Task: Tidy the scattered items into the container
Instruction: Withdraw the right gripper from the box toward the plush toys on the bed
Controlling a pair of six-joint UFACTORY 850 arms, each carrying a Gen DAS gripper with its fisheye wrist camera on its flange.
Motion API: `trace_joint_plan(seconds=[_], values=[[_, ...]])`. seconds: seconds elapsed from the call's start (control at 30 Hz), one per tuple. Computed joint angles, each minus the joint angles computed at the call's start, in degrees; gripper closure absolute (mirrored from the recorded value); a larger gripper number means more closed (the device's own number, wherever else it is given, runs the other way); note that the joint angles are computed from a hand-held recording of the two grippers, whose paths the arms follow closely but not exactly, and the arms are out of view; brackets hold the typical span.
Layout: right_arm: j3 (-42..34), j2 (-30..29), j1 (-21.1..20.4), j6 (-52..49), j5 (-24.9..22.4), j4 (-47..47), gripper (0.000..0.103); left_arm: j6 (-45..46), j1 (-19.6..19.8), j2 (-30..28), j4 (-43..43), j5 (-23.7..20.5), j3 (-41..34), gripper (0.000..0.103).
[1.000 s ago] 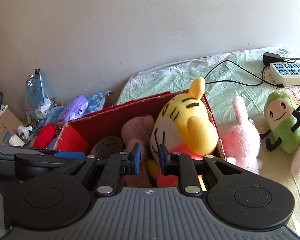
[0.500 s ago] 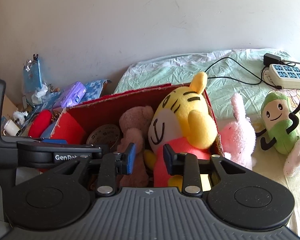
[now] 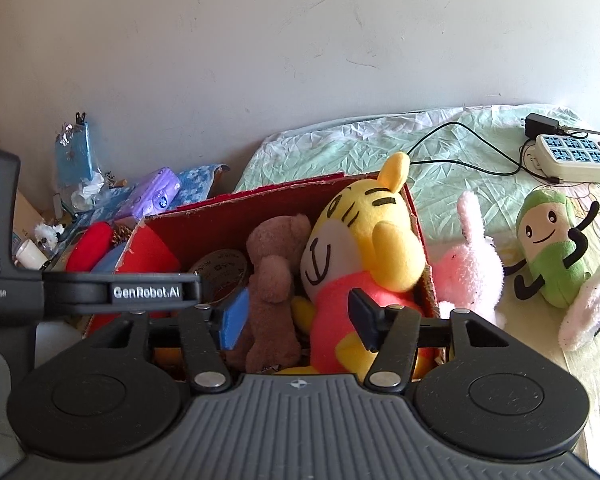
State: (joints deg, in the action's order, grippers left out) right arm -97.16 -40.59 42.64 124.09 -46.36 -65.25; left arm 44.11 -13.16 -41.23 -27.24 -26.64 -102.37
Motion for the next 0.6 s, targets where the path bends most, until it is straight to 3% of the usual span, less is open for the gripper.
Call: trace_joint_plan(seconds=[0.13,0.43,0.6], values=[[2.89,1.72,0.01,3.31,0.74,-1.75,0.047,-2.52,-0.28,0.29,1.43,-1.57,-0.34,0.001],[11.10,7.21,-0.47,8.58,4.92,-8.21,0.049,-3.50,-2.42,5.86,0.91,4.35,6.95,0.001],[15.46,10.41,-0.39,8.63,5.35,-10.80,0.049,-11.29,-4.49,8.46,6.70,7.04,10.07,0.001]])
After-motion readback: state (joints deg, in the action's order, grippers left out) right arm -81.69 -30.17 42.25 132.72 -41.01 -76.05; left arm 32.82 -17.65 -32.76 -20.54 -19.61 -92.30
